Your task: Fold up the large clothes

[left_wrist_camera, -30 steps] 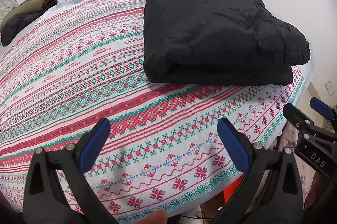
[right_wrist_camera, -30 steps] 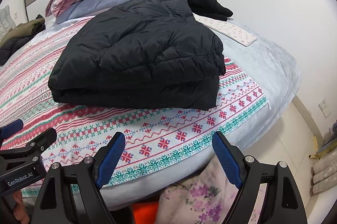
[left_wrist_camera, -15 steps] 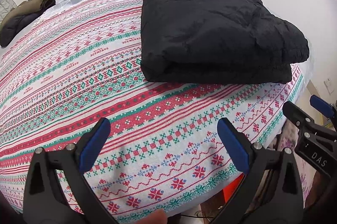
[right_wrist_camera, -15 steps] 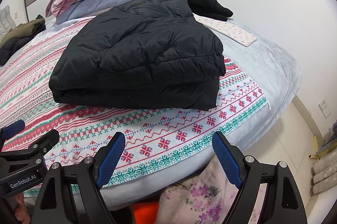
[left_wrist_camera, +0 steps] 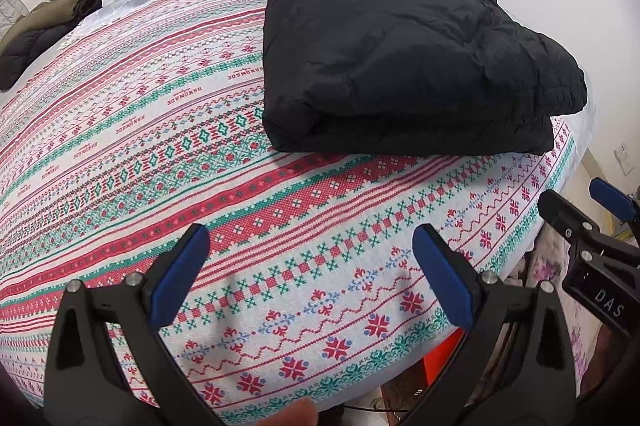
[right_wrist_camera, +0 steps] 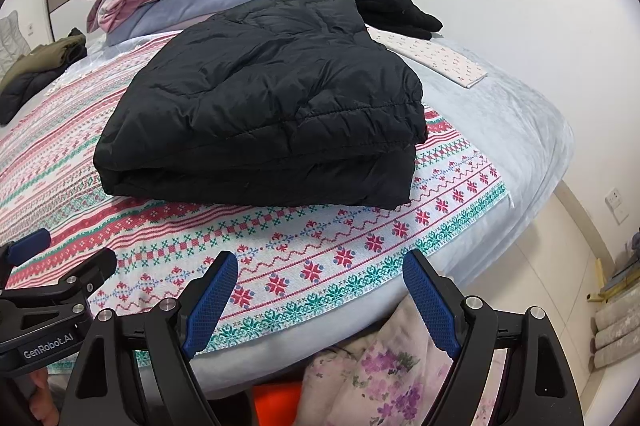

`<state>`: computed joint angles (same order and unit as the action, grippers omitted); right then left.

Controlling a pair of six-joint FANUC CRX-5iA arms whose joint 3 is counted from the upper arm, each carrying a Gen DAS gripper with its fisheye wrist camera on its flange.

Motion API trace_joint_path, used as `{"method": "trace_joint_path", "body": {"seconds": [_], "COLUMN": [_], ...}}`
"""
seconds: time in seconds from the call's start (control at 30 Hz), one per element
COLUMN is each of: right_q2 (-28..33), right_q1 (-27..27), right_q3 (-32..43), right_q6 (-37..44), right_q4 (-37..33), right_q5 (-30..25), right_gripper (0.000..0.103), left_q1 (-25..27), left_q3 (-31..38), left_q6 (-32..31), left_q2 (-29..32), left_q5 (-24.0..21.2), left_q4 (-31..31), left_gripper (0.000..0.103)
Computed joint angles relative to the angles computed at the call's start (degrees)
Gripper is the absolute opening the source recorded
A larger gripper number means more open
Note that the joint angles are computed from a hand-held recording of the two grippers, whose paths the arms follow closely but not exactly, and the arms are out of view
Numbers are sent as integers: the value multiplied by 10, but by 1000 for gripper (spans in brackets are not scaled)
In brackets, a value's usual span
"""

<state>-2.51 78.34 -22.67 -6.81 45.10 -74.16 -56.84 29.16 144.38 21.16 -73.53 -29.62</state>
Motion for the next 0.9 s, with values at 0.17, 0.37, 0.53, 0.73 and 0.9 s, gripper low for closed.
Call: {"method": "trace_joint_path", "body": {"seconds": [0.17, 0.37, 0.53, 0.73, 0.9], "right_q2": [0, 0, -1, -4, -6], "right_q1": [0, -1, -1, 3, 5], "right_q3": [0, 0, -1, -3, -4], "right_q6": [0, 1, 2, -3, -10], "right_q4": [0, 0, -1, -2, -7], "right_q5": [0, 1, 0, -5, -8], "right_gripper": [86, 86, 86, 86, 86], "left_q1": [1, 4, 4, 6, 13], "left_q3": [-2, -4, -3, -7, -18], "left_q6": [-1, -5, -6, -10, -15], "left_q2": [0, 0, 1, 0, -5], "left_q5": [2, 7, 8, 13, 28], "left_q4": [2, 8, 10, 17, 32], "left_gripper": [101, 101, 101, 101, 101]}}
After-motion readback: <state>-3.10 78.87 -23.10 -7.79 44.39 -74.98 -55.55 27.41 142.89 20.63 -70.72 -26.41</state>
